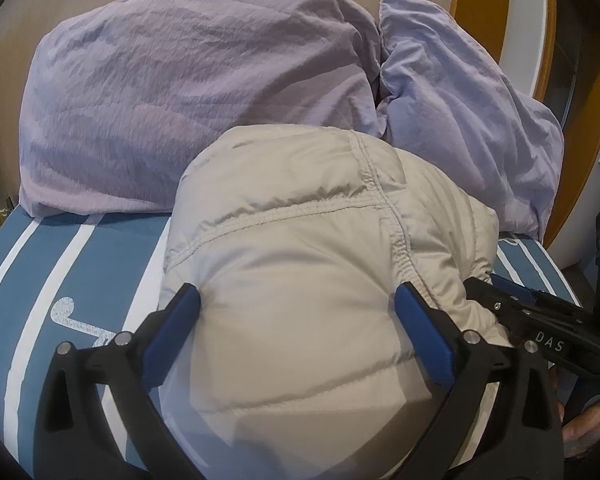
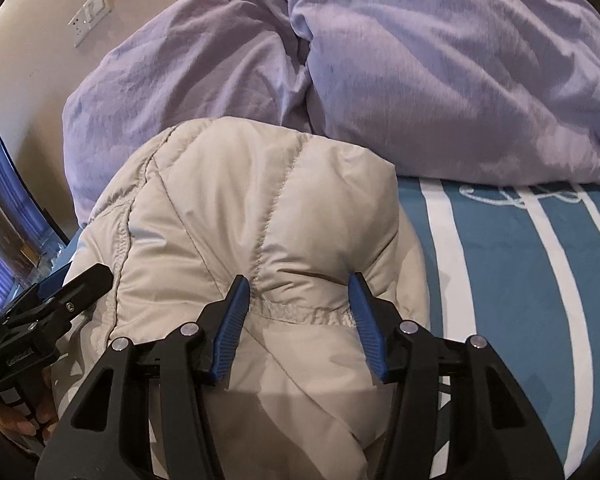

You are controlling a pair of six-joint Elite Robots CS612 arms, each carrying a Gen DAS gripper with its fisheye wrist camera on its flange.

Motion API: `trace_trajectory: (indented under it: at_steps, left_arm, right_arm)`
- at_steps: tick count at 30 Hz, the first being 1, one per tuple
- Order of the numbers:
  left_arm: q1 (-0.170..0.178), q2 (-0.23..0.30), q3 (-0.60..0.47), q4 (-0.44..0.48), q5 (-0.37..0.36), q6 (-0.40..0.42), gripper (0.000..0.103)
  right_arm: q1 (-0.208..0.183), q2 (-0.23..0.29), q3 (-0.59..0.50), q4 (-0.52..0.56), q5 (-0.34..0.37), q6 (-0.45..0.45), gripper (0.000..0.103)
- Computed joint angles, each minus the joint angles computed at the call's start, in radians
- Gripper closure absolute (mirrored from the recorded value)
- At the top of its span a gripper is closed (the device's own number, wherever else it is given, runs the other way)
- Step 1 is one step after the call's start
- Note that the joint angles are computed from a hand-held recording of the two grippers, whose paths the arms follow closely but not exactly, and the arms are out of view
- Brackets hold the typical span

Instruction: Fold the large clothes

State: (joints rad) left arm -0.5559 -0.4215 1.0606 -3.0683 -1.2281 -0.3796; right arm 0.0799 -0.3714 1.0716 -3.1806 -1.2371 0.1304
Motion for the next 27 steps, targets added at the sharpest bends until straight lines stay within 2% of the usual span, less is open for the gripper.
trace_trajectory:
  at_steps: [4, 9, 11, 13, 14, 16, 19, 23, 27]
  left_arm:
    - [-0.005, -0.01, 0.029, -0.047, 0.023, 0.003, 0.004]
    - [-0.012, -0.054, 0.118, -0.103, 0.031, -0.02, 0.004]
    - [-0.016, -0.076, 0.161, -0.122, 0.043, -0.029, 0.003]
    - [-0.024, -0.105, 0.218, -0.156, 0.067, -0.039, 0.002]
    - [-0.029, -0.12, 0.247, -0.172, 0.077, -0.044, 0.002]
    - [-0.036, -0.144, 0.295, -0.2, 0.091, -0.051, 0.002]
    - [-0.052, -0.182, 0.37, -0.228, 0.115, -0.065, 0.002]
    - [-0.072, -0.219, 0.448, -0.248, 0.123, -0.08, 0.002]
    - [-0.094, -0.248, 0.514, -0.253, 0.117, -0.112, 0.002]
  right_arm:
    - [0.001, -0.011, 0.022, -0.007, -0.015, 0.005, 0.05]
    - [0.008, -0.046, 0.082, -0.054, -0.06, -0.025, 0.047]
    - [0.008, -0.071, 0.13, -0.089, -0.071, -0.034, 0.038]
    - [0.004, -0.09, 0.166, -0.115, -0.054, -0.038, 0.023]
    - [0.002, -0.101, 0.189, -0.135, -0.047, -0.041, 0.022]
    - [0.0, -0.123, 0.238, -0.173, -0.046, -0.052, 0.011]
    - [-0.003, -0.156, 0.306, -0.206, -0.03, -0.049, 0.001]
    - [-0.009, -0.198, 0.385, -0.193, 0.01, -0.034, 0.001]
    - [-0.011, -0.226, 0.465, -0.241, 0.027, -0.049, 0.001]
